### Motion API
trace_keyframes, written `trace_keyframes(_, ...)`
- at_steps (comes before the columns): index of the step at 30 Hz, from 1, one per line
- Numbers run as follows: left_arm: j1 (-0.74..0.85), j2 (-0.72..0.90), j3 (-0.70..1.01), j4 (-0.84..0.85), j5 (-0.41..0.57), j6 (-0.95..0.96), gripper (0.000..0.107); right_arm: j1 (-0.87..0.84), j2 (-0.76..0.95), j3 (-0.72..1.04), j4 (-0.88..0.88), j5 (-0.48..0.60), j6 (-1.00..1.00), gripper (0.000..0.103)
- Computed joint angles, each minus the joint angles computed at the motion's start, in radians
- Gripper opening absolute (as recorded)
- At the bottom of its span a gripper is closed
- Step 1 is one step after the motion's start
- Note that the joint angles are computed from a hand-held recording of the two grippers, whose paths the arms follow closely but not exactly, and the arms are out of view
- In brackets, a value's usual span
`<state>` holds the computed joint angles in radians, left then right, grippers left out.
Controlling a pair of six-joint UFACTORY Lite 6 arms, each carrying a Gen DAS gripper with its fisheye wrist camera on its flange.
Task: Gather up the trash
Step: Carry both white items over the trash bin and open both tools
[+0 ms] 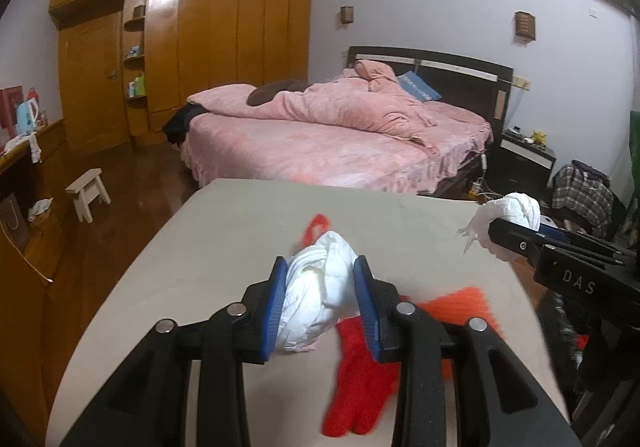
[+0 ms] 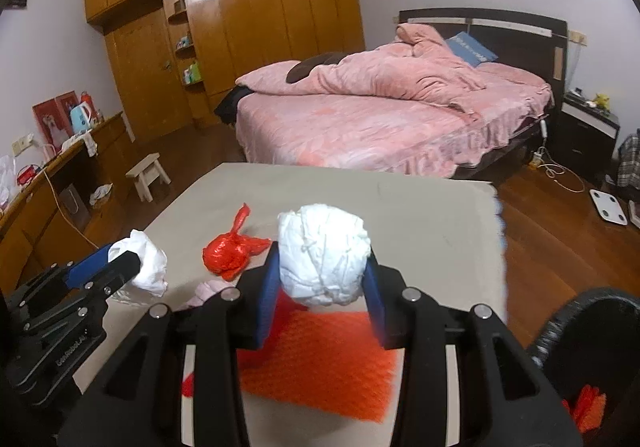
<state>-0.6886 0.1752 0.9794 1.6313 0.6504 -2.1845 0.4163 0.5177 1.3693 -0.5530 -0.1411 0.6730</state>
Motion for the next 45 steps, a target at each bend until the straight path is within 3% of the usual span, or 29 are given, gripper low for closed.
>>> trace_keyframes(9, -0.170, 0.065, 0.138, -0.110, 0.071, 0.087, 0.034, -0.101, -0.305, -0.350, 0.146, -0.066, -0.182, 0.037)
trace_keyframes(14, -0.249, 0.129, 0.236, -0.152, 0.104, 0.125, 0.034, -0.166, -0.447, -0.494, 0.075, -0.078, -0.134, 0.037)
trace_keyframes(19, -0.316, 0.186, 0.318, -0.185, 0.132, 0.152, 0.034, -0.254, -0.590, -0.627, -0.058, -0.090, -0.030, 0.037)
trace_keyframes(31, -0.438, 0.344, 0.555, -0.245, 0.153, 0.254, 0.034, -0.572, -0.860, -0.865, -0.581, -0.196, 0.373, 0.038)
trace_keyframes(39, -0.497, 0.461, 0.722, -0.290, 0.150, 0.330, 0.034, -0.820, -0.944, -0.951, -0.797, -0.310, 0.487, 0.038)
trace_keyframes(45, -0.512, 0.561, 0.860, -0.332, 0.128, 0.388, 0.034, -0.972, -0.942, -0.974, -0.854, -0.384, 0.472, 0.038)
